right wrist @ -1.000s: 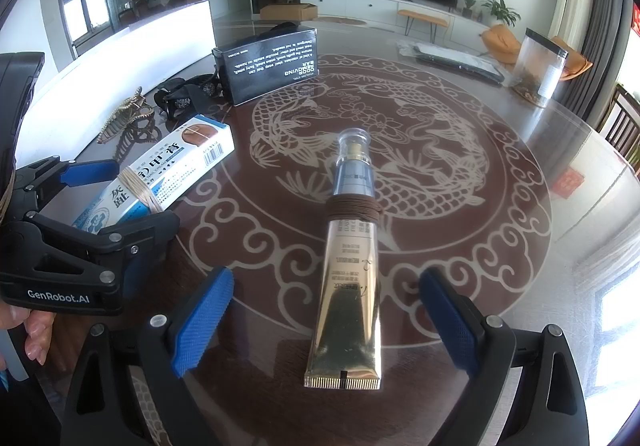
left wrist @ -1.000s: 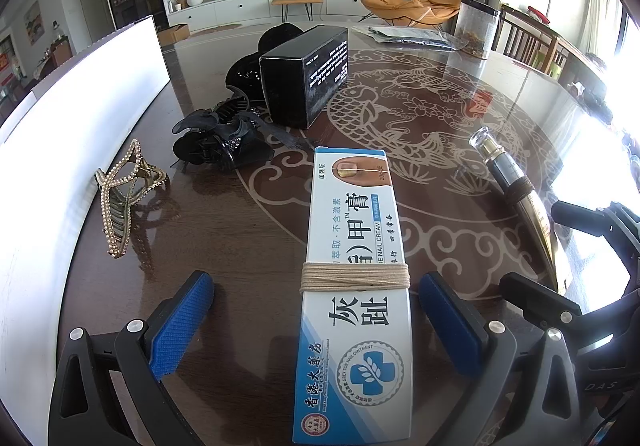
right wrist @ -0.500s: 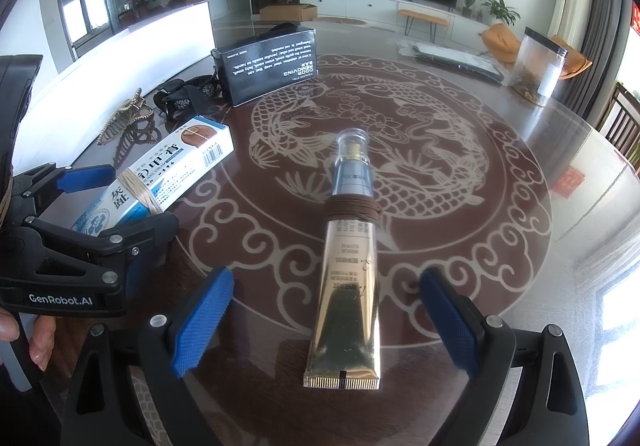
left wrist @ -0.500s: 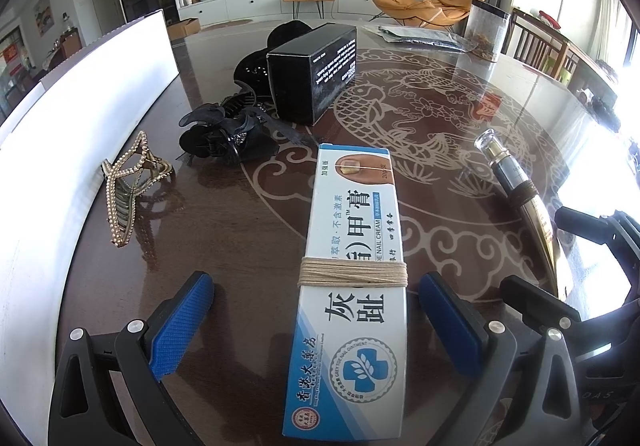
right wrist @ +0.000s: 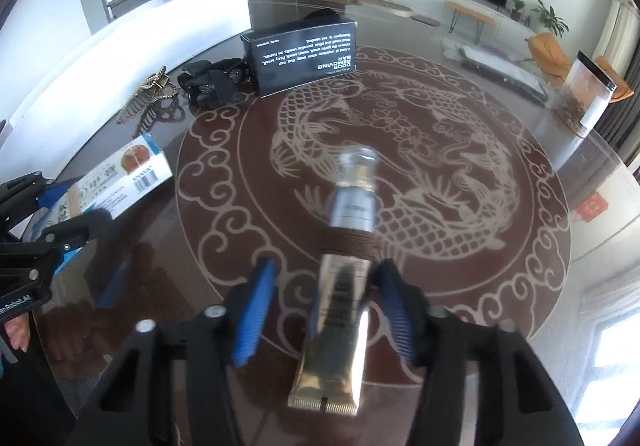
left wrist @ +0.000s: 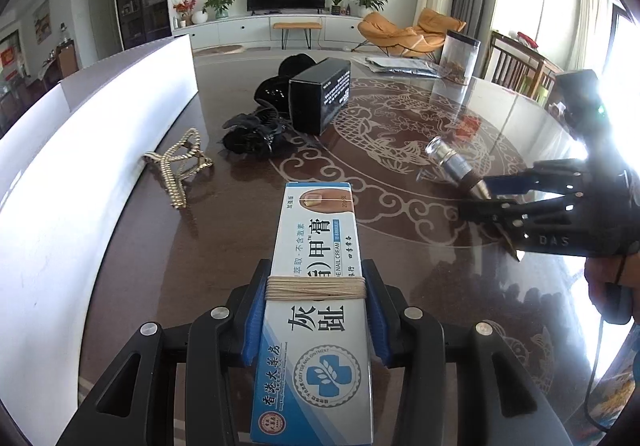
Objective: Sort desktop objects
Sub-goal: 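Close the left tool on the ointment box while the right tool closes on the gold tube, then lift ointment box and gold tube with both tools and carry them over the white bin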
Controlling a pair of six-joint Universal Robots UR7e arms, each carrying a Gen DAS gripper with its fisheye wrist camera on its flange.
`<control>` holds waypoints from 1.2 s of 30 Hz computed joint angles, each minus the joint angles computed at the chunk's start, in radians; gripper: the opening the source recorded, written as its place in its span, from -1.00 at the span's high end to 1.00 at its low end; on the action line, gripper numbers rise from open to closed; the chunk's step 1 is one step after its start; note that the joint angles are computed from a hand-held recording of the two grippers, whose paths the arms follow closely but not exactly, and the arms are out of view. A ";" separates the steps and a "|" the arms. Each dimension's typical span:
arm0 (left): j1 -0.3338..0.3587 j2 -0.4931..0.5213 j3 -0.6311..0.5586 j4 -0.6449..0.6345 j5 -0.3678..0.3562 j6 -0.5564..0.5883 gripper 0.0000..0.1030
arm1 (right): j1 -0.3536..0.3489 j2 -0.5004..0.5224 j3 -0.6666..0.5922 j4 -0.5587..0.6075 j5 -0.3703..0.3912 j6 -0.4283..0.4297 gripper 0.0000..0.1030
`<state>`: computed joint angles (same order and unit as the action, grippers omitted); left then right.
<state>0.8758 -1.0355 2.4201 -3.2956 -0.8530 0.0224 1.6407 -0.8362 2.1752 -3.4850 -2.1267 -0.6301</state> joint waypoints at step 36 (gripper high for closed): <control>0.449 -0.463 -0.304 0.292 -0.116 -0.125 0.16 | 0.423 0.629 -1.031 0.632 0.165 0.101 0.48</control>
<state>1.3250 -1.4990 2.1156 -3.0034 -0.9693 -0.1028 2.0638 -0.2072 1.1444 -2.8526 -1.9616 -0.5290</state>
